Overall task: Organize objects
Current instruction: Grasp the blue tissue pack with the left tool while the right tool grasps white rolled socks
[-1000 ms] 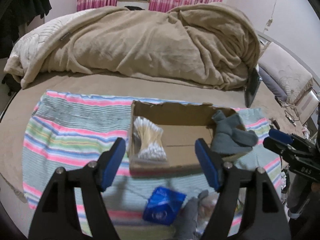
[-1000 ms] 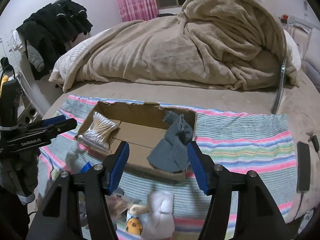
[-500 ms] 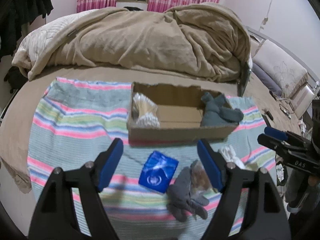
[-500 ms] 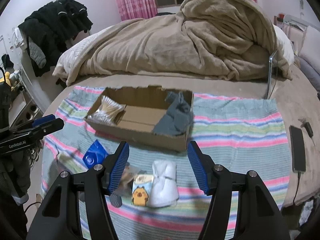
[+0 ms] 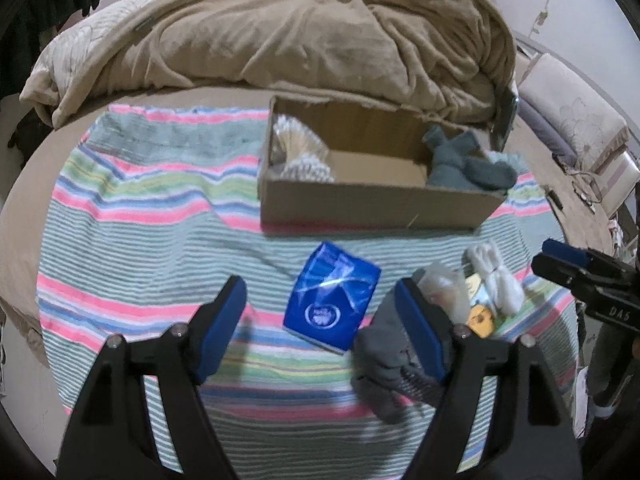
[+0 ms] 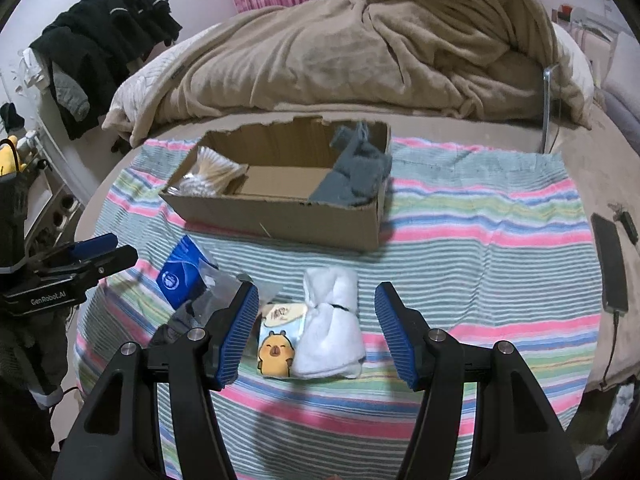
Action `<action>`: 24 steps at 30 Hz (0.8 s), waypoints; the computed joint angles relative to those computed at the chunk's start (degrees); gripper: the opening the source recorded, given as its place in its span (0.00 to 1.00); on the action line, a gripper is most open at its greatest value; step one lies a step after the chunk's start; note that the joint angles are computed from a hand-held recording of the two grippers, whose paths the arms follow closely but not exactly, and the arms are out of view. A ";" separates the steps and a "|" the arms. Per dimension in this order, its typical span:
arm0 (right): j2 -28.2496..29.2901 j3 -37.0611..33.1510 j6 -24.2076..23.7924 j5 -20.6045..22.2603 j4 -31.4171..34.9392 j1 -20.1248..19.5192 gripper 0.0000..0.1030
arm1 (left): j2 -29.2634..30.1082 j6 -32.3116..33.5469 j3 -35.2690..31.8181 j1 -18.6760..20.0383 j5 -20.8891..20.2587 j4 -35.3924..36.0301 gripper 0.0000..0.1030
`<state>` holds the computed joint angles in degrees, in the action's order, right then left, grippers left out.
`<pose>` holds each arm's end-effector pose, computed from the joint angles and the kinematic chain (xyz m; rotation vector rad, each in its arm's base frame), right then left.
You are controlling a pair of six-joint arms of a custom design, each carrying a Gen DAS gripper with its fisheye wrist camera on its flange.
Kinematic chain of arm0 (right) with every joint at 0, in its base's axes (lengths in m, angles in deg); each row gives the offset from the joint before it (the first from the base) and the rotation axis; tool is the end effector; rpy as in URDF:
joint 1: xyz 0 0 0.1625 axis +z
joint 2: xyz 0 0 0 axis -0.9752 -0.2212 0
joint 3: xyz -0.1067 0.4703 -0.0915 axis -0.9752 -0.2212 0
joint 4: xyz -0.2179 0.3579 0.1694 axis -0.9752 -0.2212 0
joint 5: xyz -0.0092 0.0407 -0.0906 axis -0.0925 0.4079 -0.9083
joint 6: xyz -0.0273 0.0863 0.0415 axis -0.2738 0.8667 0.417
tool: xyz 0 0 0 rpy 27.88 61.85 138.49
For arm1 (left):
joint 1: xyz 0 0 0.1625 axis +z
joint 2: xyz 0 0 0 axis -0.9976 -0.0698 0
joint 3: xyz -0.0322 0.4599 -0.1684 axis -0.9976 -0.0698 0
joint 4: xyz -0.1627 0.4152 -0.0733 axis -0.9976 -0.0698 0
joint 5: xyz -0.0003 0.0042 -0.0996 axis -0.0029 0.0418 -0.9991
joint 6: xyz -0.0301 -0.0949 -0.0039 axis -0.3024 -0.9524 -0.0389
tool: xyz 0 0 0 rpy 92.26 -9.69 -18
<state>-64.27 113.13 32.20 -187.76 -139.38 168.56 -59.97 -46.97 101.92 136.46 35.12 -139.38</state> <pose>0.1314 -0.8096 0.3240 0.9514 -2.5864 0.4785 -0.3114 -0.7175 0.1015 -0.0436 2.2988 -0.9183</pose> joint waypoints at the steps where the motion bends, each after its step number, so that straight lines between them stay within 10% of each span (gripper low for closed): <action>1: 0.17 -0.10 0.06 -0.13 0.26 -0.09 0.62 | 0.16 -0.27 -0.12 0.22 -0.27 0.44 0.76; 24: 3.98 -2.82 0.62 -3.63 4.75 -1.33 0.62 | 5.24 1.36 -6.27 3.60 -2.05 10.13 0.76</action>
